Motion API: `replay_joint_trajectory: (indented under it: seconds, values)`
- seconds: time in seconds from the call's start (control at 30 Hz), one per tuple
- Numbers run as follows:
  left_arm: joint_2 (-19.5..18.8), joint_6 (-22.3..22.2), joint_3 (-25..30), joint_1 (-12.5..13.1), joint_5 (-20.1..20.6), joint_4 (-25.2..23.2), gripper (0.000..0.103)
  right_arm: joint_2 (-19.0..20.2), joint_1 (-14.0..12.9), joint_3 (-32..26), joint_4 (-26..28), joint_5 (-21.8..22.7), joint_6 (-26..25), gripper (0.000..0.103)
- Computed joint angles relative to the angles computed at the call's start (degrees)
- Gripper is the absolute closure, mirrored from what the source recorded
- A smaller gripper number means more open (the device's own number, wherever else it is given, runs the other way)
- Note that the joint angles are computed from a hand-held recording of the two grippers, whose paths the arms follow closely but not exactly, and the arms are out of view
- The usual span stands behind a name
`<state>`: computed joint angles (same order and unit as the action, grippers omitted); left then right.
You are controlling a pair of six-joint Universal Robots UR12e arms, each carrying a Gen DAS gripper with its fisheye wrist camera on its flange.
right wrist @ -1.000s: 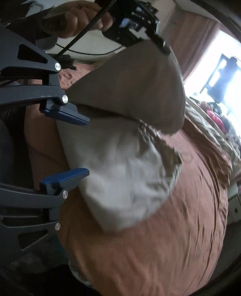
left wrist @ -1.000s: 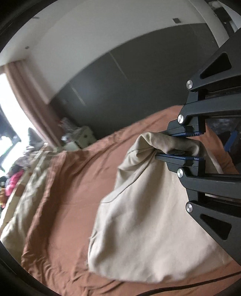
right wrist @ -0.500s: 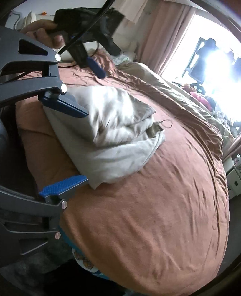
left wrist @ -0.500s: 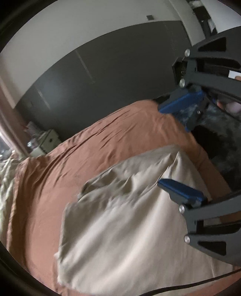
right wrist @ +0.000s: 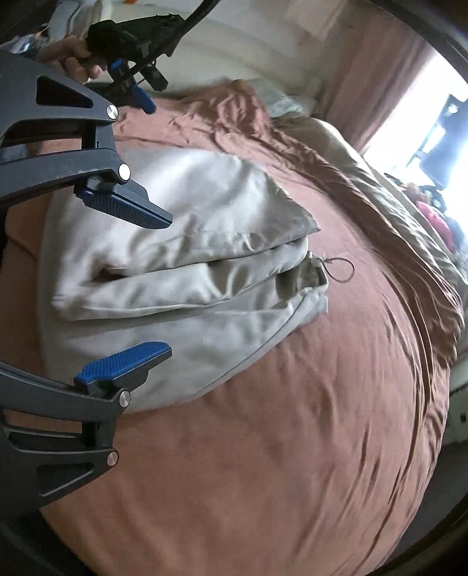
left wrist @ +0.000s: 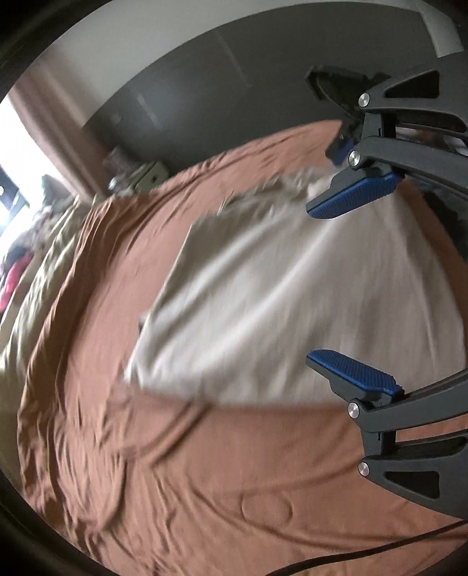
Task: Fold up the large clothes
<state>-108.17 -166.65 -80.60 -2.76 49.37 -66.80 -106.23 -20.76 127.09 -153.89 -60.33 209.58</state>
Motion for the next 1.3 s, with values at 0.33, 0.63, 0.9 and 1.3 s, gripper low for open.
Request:
replay_joint_trajectory:
  seconds: [0.33,0.63,0.9,1.3]
  values:
    - [-2.78,-2.84,-0.61,2.26,2.6,0.69,0.026,9.49,0.92,-9.75,9.27,2.8,-11.39,0.039]
    - [-4.81,-2.17,-0.75,2.04,0.75,-3.12,0.027,16.48,2.41,-17.73,14.69,4.56,-15.92,0.04]
    - [-4.79,0.63,-0.31,1.62,-1.26,-5.58,0.037,18.16,4.45,-20.06,17.1,0.9,-19.63,0.098]
    - [-2.48,2.51,-0.75,0.88,-2.97,-5.38,0.038,9.99,4.07,-14.84,11.89,-6.2,-18.21,0.101]
